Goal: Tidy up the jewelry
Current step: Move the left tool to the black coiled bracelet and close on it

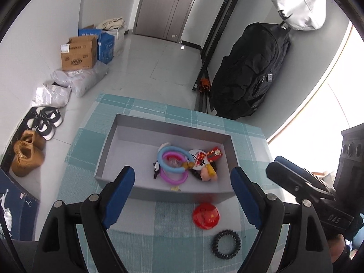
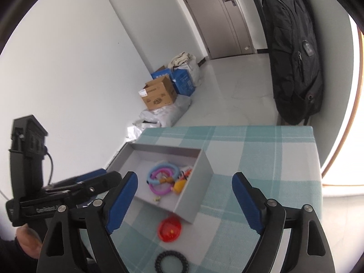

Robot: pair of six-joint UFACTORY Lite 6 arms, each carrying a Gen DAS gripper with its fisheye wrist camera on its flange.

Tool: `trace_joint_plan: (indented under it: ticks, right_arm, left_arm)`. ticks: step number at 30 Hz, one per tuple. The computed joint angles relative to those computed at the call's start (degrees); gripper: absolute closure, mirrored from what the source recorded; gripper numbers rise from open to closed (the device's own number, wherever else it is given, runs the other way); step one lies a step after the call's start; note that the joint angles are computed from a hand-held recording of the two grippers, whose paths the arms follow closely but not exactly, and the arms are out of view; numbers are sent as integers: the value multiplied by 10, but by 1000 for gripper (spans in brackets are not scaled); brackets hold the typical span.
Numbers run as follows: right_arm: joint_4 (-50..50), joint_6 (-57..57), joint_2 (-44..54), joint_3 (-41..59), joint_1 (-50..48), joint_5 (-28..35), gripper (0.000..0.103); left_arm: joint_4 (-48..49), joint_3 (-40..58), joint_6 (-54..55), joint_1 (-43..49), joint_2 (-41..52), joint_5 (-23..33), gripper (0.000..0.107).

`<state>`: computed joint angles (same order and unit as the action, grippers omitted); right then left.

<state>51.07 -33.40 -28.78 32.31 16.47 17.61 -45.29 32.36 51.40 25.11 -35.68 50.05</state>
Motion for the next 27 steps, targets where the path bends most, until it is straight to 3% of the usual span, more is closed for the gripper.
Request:
trace_joint_plan:
  ticks: [14, 21, 27]
  right_arm:
    - [-233, 260, -141, -95, 26, 21, 2]
    - [-261, 294, -209, -131, -2, 53, 0]
    - [-235, 258, -248, -143, -57, 91, 0]
  left_arm:
    - [69, -95, -54, -13, -179, 54, 24]
    - [100, -121, -85, -51, -227, 63, 23]
    - [171, -150, -184, -174, -246, 19, 23]
